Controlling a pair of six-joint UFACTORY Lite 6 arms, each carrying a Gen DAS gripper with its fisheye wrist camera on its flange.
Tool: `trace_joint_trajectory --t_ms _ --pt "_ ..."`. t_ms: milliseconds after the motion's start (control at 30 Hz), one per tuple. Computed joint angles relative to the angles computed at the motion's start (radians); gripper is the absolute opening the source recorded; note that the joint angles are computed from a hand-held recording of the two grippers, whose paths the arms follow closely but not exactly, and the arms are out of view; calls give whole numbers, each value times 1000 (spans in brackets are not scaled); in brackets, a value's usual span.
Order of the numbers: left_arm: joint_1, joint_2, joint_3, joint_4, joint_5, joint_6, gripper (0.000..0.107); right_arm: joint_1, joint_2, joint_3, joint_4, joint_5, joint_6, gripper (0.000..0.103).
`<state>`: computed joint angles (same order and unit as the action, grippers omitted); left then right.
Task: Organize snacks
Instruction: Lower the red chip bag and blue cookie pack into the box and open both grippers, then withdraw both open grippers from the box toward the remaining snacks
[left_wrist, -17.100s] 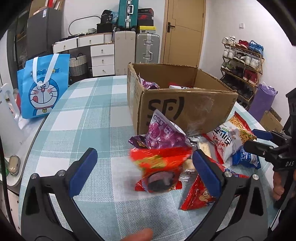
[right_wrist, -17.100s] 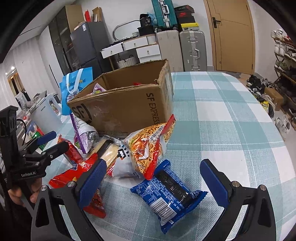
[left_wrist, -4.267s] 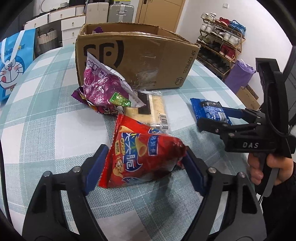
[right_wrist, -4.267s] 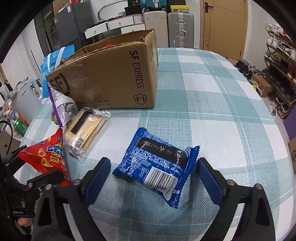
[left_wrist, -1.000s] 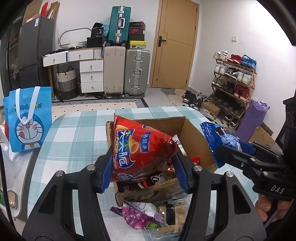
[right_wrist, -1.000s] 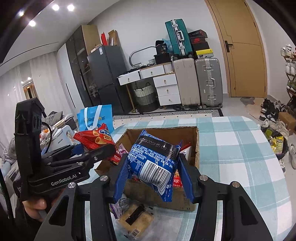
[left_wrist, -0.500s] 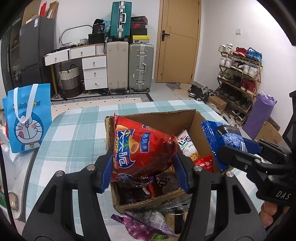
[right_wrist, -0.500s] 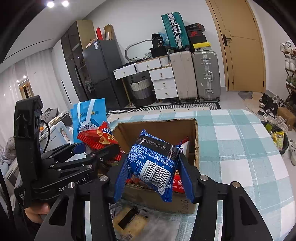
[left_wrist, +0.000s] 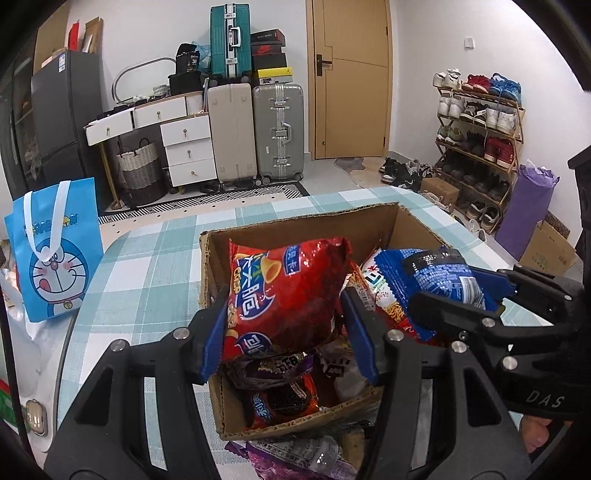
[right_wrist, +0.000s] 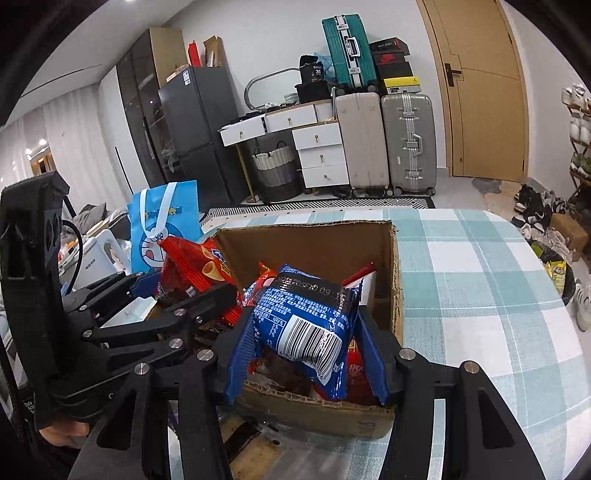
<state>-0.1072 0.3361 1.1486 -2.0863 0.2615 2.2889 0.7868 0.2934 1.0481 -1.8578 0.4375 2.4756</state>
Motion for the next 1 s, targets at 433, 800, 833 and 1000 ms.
trace_joint_trajectory --t_ms 433,800,833,1000 --pt "36 68 76 227 35 -238 67 80 -95 -108 -31 146 28 89" --pt "127 -203 -196 178 118 -130 103 165 -316 -329 95 180 32 102" --pt "139 -228 -218 193 126 -134 103 174 -325 -340 107 178 32 102" --pt "212 -355 -342 260 173 -173 103 232 -337 -373 145 206 63 102"
